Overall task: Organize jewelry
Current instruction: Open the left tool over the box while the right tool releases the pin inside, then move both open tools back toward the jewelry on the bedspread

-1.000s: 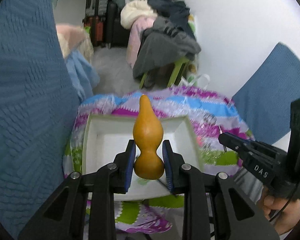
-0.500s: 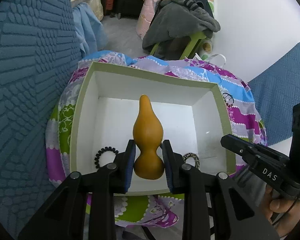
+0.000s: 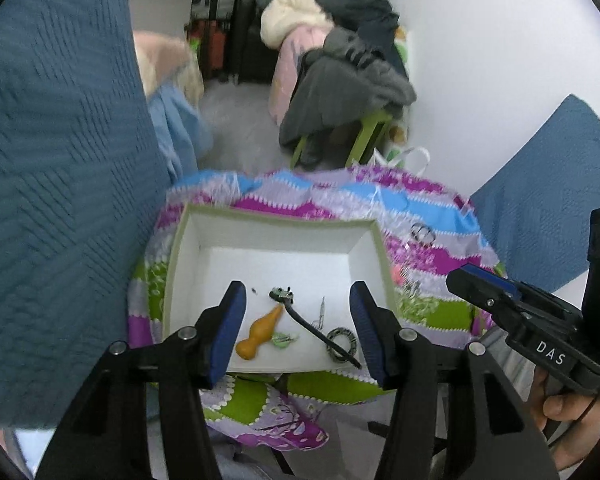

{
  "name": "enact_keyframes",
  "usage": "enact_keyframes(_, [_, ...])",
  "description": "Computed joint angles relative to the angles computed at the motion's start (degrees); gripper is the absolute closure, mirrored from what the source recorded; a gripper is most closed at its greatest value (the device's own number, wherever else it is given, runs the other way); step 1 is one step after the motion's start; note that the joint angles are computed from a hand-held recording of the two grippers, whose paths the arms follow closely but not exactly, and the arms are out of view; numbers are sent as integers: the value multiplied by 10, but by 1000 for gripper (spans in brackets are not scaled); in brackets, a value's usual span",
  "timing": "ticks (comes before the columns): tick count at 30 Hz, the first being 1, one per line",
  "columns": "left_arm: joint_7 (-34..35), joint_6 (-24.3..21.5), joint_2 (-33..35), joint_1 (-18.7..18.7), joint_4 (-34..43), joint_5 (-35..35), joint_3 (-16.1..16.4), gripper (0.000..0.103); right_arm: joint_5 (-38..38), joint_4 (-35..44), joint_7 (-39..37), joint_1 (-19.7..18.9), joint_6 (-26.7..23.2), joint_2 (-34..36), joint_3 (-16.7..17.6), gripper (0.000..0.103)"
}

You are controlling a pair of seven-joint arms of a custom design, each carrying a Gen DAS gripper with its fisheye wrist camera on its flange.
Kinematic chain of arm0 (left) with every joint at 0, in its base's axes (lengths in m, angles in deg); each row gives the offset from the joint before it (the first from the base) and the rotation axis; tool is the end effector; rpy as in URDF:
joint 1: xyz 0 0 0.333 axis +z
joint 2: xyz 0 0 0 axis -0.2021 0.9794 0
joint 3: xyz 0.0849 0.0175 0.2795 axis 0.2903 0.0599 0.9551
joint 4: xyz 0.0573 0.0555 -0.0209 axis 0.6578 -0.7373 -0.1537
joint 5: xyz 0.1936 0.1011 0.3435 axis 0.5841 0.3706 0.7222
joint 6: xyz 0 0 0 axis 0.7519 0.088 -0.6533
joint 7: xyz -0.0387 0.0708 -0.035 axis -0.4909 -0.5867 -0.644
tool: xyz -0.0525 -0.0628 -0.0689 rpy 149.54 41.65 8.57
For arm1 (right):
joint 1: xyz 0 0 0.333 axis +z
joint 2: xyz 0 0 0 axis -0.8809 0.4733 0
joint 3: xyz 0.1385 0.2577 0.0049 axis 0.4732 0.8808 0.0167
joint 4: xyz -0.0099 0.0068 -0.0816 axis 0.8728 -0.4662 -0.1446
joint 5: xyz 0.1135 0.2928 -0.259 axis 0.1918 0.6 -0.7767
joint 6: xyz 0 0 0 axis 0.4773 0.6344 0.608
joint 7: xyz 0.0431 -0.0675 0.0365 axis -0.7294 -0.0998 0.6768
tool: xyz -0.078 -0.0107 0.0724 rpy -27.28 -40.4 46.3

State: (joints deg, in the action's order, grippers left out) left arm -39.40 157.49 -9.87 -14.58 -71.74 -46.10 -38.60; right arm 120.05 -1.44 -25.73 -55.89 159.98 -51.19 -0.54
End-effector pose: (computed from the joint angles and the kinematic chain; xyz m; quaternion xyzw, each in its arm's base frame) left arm 0.6480 -0.1149 0.5385 -0.7949 0.5170 -0.2651 0.1745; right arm 0.7501 0.1731 0.5351 -0.8230 0.4335 0.0096 0.3668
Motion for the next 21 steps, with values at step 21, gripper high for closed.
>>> enact_keyframes(21, [-204,11,-38,-58,49,205,-23,48,102,-83,-169,-67,50,-118,-8,76])
